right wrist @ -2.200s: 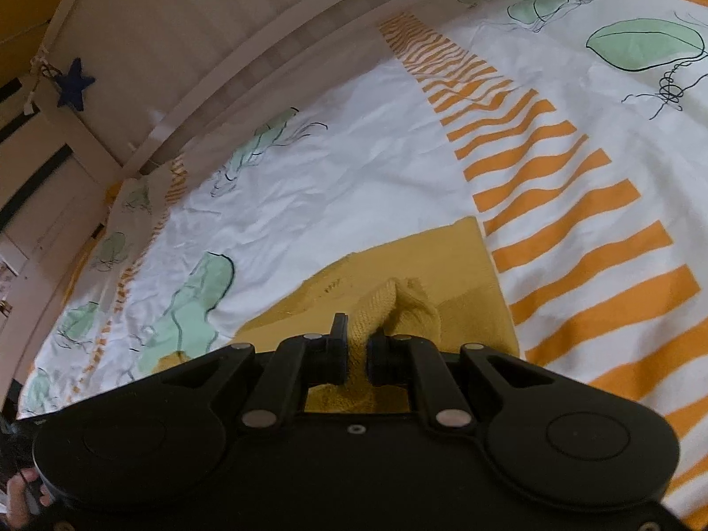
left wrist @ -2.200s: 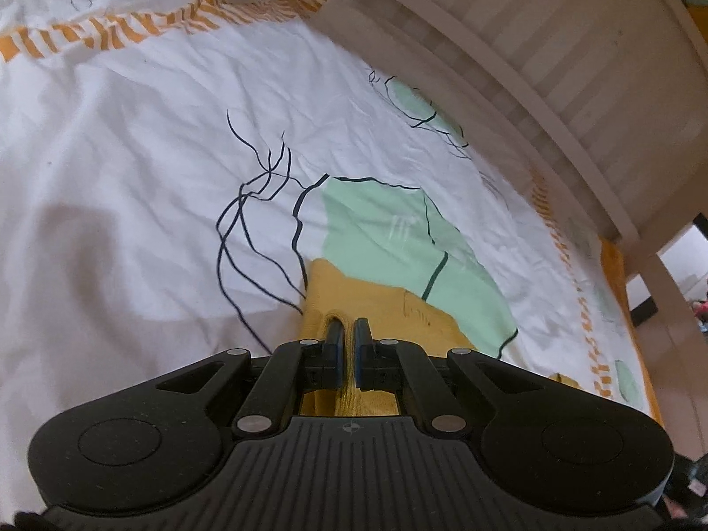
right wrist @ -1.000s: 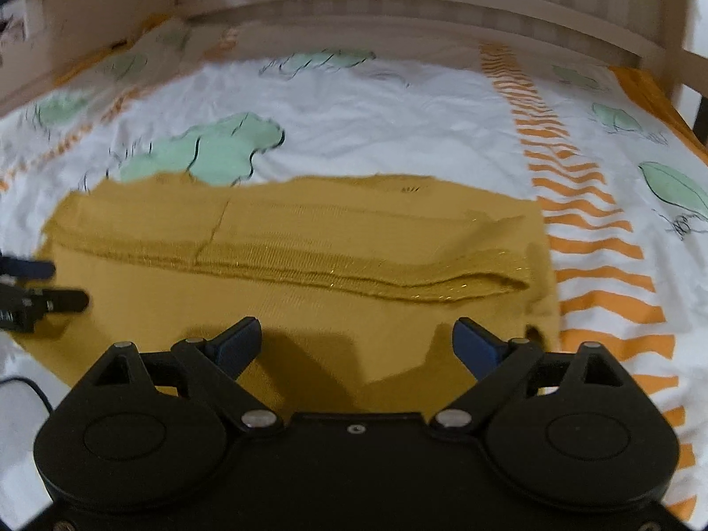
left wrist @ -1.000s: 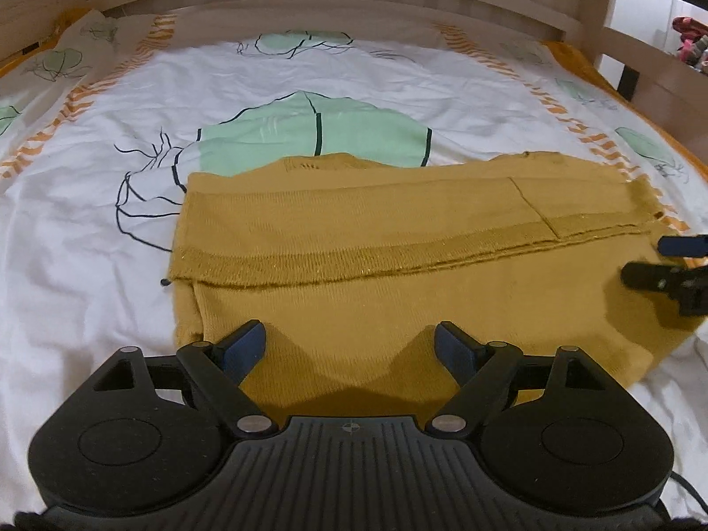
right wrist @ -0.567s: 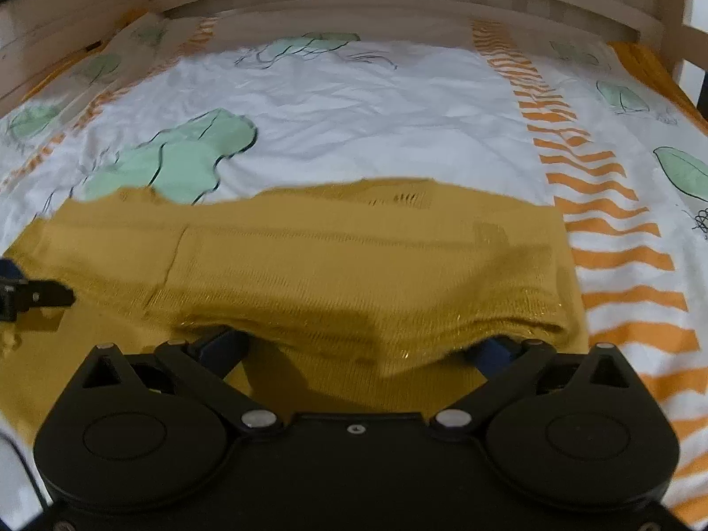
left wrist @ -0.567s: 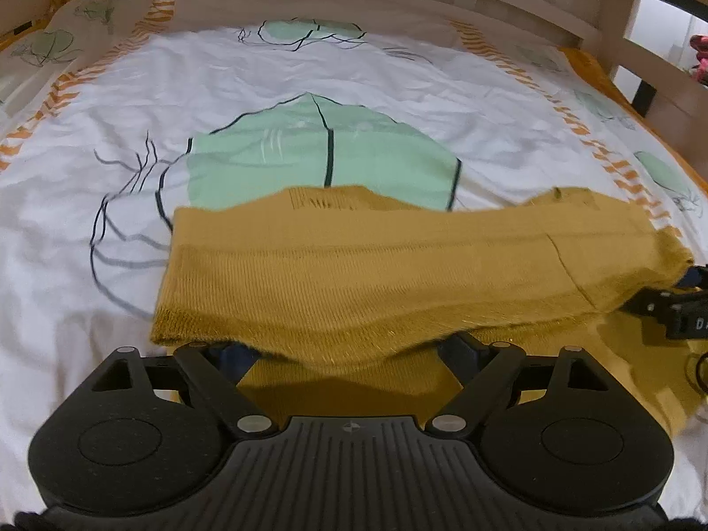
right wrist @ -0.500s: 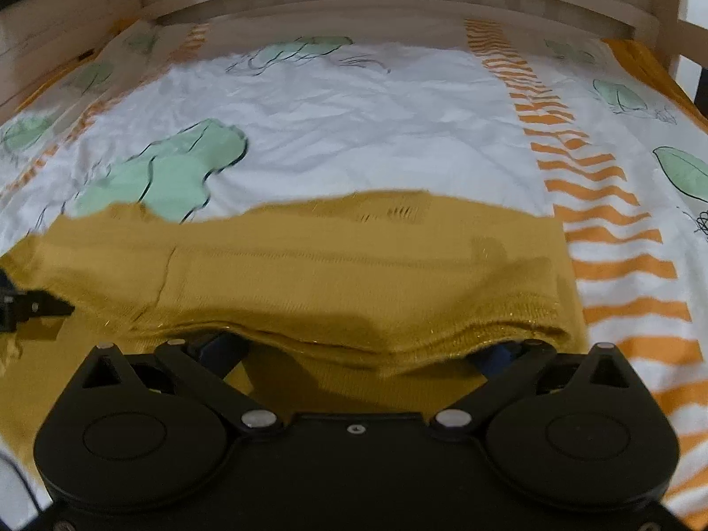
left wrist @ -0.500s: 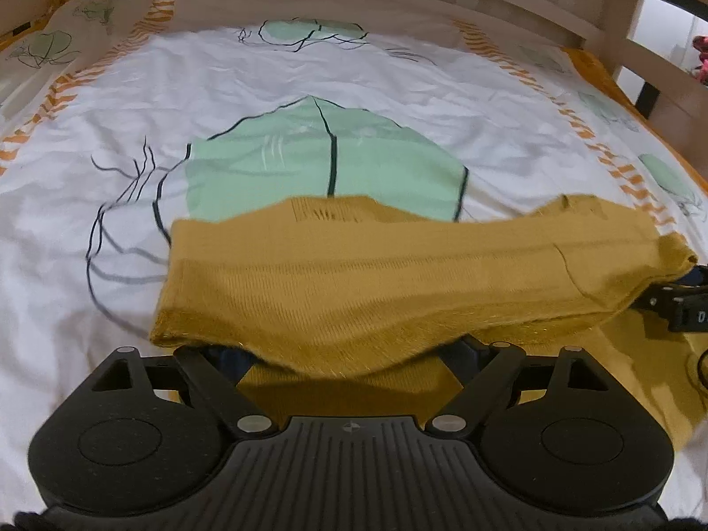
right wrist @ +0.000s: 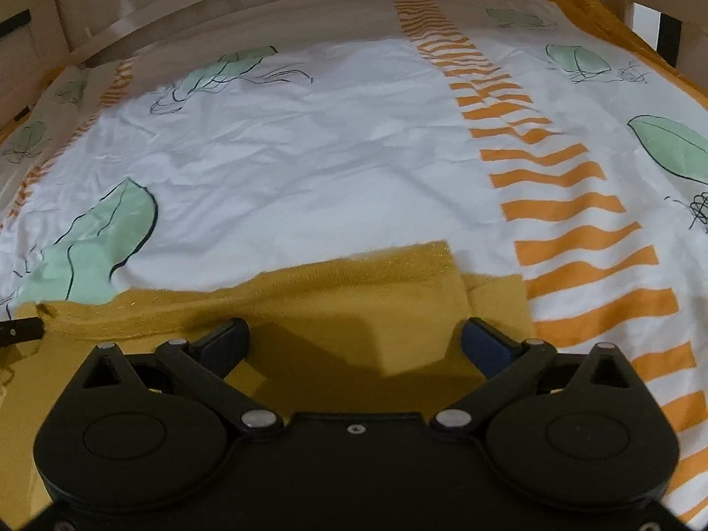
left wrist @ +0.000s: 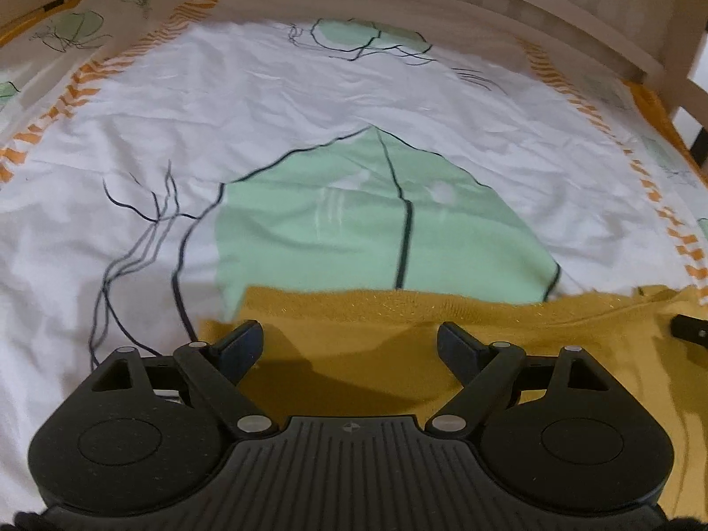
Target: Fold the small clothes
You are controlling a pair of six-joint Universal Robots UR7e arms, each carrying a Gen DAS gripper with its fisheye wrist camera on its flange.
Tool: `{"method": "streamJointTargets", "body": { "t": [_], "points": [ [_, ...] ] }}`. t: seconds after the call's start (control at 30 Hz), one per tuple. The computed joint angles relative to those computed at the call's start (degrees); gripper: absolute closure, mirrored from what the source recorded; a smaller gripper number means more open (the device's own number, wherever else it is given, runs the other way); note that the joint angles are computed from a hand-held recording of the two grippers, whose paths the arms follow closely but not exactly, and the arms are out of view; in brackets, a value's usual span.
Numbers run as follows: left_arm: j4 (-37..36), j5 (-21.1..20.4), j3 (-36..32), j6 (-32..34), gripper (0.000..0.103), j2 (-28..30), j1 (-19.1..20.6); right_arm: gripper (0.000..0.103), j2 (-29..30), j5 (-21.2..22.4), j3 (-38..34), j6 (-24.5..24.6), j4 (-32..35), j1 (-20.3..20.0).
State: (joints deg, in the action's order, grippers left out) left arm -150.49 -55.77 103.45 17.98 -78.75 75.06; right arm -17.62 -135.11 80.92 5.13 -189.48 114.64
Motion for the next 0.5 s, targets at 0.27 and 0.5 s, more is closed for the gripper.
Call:
{"method": "streamJointTargets", "body": {
  "t": [0.27,0.5],
  "points": [
    [4.02,-0.33,3.07,-2.39,0.017,-5.34,-1.04,0.001,-2.81,0.65,5.94,2.31,-2.55,0.36],
    [7.43,-0.70,10.73,-1.03,0.017,-13.53,-1.99,0.001,-4.00,-1.67,13.18,-0.79,-7.52,2.21]
  ]
}}
